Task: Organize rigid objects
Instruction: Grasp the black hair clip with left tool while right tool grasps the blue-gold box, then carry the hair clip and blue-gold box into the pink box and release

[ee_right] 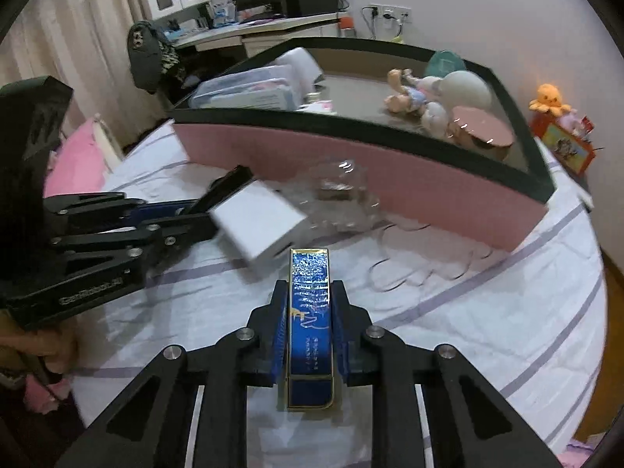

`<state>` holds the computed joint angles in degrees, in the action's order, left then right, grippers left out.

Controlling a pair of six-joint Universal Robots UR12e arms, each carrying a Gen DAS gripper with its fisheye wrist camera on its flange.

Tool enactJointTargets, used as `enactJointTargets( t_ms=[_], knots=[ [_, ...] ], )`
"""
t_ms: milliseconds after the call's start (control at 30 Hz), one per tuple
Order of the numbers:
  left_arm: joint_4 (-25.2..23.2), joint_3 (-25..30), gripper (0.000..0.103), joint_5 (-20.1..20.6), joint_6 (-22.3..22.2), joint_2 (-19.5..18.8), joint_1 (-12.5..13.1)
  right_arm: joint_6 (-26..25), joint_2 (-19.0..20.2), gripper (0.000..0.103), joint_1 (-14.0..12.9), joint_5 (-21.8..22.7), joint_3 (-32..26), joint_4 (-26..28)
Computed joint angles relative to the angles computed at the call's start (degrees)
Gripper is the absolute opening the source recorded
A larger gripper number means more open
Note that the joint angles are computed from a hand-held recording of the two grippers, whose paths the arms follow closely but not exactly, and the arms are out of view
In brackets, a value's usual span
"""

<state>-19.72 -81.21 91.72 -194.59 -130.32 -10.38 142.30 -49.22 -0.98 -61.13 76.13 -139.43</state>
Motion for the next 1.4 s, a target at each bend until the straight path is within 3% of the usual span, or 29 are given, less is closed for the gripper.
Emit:
enactJointTargets(
  t_ms=[100, 233, 333, 933, 1167, 1400],
  knots=[
    [-0.53, 0.67, 0.018, 2.04, 0.73, -0.40, -0.53, 2.19, 0.31, 0.021, -0.15, 1.11, -0.10, -0.60],
    [0.07, 0.26, 0.018, 1.79, -0.61, -0.08, -0.51, 3.14, -0.18, 0.021, 0.10, 0.24, 0.82, -2.53],
    [1.20, -0.92, 0.018, 3.42, -0.87, 0.69, -0.79, 5.48, -0.74, 0.021, -0.55, 3.30, 1.81, -3.36],
    [7.11, -4.18, 0.018, 5.75, -0.41, 4.32, -0.85, 8.82, -3.09, 0.021, -1.40, 7.23, 3.98, -8.45],
    [9.66, -1.64, 0.018, 7.29, 0.66, 4.15, -0.48, 11.50, -3.03, 0.021, -1.42, 9.08, 1.98, -12.64],
    [9.26, 4.26, 0.018, 7.22, 1.35, 1.76, 0.23, 16.46, -0.41, 0.021, -0.69, 8.72, -3.78, -16.80]
  ],
)
